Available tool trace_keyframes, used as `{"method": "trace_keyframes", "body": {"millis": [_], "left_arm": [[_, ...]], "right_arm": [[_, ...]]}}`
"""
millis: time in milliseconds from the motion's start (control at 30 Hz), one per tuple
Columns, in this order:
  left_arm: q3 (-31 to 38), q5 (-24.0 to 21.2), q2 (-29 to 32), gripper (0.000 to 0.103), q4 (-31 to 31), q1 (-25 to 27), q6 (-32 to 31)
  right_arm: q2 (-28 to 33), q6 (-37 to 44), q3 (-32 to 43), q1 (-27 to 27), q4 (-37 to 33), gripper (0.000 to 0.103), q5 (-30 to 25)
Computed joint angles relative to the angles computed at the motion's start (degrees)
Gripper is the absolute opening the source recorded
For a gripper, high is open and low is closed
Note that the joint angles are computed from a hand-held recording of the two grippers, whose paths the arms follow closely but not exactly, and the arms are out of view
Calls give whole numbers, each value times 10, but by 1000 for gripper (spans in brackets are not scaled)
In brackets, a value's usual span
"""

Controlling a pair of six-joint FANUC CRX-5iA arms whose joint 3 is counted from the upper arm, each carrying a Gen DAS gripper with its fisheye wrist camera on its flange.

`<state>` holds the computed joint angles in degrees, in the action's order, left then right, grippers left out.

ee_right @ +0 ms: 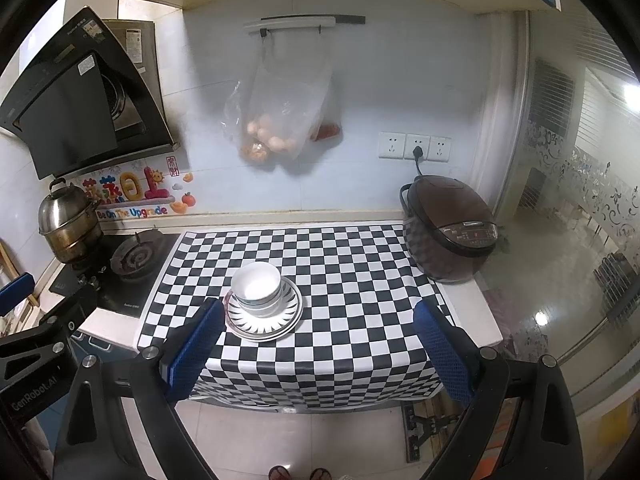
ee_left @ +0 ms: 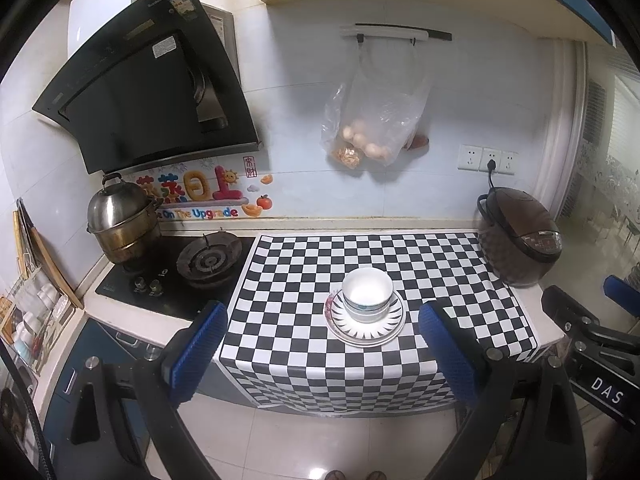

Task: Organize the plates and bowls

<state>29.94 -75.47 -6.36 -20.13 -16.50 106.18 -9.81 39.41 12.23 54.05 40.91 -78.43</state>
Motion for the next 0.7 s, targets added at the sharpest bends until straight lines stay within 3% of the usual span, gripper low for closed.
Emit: {"method": "trace_keyframes", "body": {"millis": [700], "left_arm": [[0,3,1,98,11,11,-10]], "right_arm": [[1,-2,4,0,1,97,-1]]}}
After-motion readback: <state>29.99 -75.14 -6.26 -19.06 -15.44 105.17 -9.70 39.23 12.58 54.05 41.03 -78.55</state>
